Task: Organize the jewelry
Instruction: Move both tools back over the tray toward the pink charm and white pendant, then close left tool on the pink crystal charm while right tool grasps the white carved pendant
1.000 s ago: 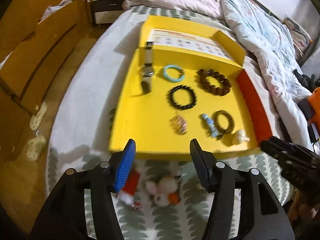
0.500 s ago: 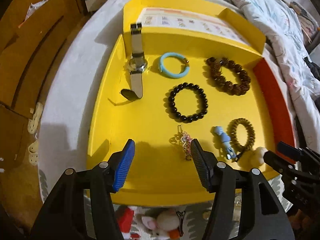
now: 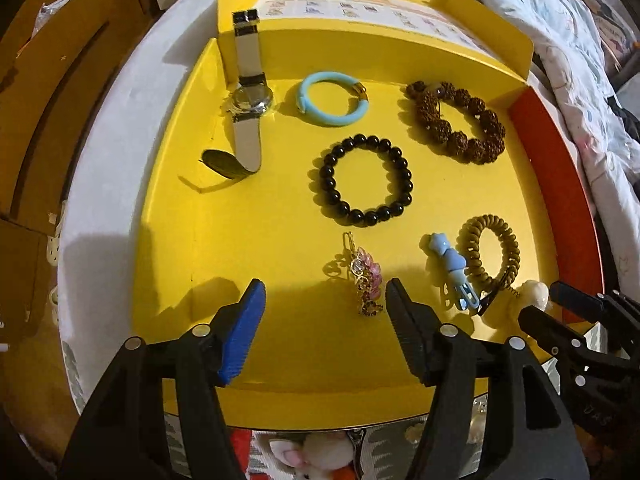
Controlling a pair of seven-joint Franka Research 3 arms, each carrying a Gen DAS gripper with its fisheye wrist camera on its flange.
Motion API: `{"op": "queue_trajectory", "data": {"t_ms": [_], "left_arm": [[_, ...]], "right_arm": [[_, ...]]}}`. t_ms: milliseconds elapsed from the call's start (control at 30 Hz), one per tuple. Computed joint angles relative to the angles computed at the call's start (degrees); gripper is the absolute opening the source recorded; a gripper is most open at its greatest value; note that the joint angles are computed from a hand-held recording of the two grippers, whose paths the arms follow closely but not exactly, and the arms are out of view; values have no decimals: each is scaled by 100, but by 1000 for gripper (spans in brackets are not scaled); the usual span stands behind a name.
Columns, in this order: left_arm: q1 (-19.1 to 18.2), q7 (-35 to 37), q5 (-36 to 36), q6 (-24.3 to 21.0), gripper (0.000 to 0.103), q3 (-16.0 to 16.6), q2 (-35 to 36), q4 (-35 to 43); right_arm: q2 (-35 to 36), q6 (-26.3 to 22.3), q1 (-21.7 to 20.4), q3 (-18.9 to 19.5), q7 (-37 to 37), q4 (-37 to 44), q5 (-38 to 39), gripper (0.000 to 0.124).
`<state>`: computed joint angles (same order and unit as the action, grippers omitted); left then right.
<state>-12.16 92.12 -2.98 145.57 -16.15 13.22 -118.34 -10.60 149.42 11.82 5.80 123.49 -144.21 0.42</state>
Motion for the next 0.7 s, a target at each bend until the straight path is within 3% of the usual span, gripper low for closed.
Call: {"op": "queue_trajectory", "data": {"t_ms": [233,700], "left_arm": [[-114,-326,426,-135,65,67,229,193],[-133,-430,557,-47,67,0,387,251]], "right_arm": [[137,-133,8,10,68,110,-135,54],[320,-195,75,-25,202,242,-325,53]]}}
